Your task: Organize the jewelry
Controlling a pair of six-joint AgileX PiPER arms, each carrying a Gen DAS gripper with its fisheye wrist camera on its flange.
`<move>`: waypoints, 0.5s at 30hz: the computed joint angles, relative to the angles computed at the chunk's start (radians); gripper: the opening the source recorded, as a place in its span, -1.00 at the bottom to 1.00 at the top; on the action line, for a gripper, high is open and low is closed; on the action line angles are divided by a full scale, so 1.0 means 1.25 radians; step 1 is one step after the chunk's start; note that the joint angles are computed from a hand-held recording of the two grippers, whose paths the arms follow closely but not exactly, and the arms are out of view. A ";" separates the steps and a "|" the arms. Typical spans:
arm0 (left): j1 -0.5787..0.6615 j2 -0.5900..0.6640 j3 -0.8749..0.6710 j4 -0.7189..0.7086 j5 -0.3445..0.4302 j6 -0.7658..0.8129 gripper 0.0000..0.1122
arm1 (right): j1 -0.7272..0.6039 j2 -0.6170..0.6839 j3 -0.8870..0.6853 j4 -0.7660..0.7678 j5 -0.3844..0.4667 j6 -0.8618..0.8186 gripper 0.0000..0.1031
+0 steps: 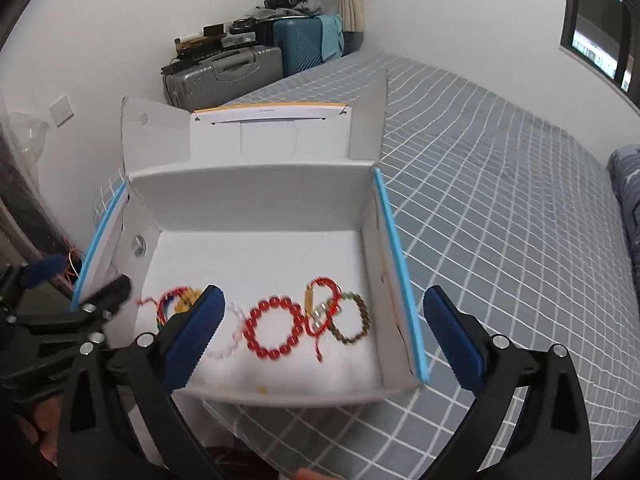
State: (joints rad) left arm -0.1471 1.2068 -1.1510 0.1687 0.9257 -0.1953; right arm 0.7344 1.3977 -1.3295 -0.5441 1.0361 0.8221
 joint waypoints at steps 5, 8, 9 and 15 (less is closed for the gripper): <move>0.038 -0.116 0.115 -0.093 -0.034 0.064 0.73 | 0.095 -0.086 0.141 -0.108 -0.016 0.154 0.85; 0.033 -0.168 0.176 -0.084 -0.059 0.055 0.73 | 0.144 -0.112 0.207 -0.166 -0.018 0.246 0.85; 0.034 -0.183 0.193 -0.088 -0.063 0.058 0.73 | 0.150 -0.117 0.222 -0.172 -0.022 0.262 0.86; -0.044 -0.257 0.290 0.043 -0.096 -0.086 0.73 | 0.192 -0.131 0.299 -0.212 -0.037 0.350 0.85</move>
State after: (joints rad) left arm -0.2025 0.8853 -0.7880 0.2228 0.8056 -0.3031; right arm 0.9743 1.2337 -0.9553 -0.8090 0.9901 1.2599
